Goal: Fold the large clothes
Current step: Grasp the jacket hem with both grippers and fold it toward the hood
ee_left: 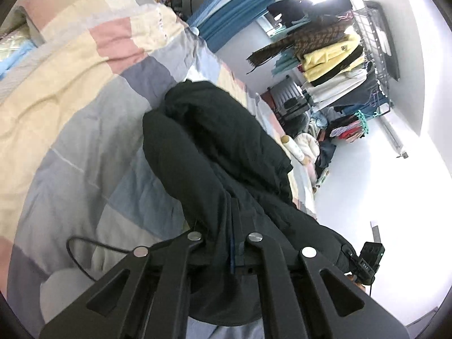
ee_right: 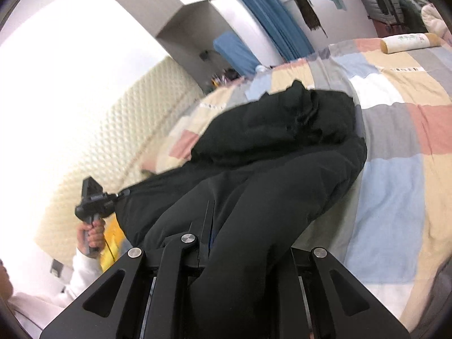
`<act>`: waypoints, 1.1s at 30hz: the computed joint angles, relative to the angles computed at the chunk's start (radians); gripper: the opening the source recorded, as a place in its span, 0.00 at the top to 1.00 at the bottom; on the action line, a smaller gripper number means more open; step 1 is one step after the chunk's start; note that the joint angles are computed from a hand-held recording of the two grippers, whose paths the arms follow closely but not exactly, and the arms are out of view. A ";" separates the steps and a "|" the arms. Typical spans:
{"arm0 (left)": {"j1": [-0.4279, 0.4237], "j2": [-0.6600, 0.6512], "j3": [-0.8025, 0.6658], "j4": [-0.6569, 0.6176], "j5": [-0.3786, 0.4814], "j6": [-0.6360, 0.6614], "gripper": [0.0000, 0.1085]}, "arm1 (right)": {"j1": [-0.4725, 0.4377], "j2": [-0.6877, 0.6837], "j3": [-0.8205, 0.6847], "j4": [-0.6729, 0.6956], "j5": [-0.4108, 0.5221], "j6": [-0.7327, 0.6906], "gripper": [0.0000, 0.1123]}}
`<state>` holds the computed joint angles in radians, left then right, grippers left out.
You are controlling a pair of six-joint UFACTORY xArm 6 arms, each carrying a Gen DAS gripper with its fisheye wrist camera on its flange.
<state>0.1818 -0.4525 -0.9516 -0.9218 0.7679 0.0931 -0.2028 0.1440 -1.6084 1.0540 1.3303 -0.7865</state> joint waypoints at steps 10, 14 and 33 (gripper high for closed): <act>0.059 -0.237 0.136 -0.093 0.068 0.020 0.97 | -0.083 -0.198 0.191 0.121 0.029 -0.015 0.90; 0.079 -0.293 0.151 -0.090 0.100 0.014 0.97 | -0.124 -0.274 0.242 0.148 0.044 -0.013 0.90; 0.063 0.232 -0.377 0.119 0.210 -0.033 0.92 | -0.019 0.126 -0.224 0.088 -0.079 0.291 0.90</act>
<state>0.2444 -0.2205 -1.3287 -0.8025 0.9783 0.0596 -0.2215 0.2698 -1.8320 1.1424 1.2518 -0.4957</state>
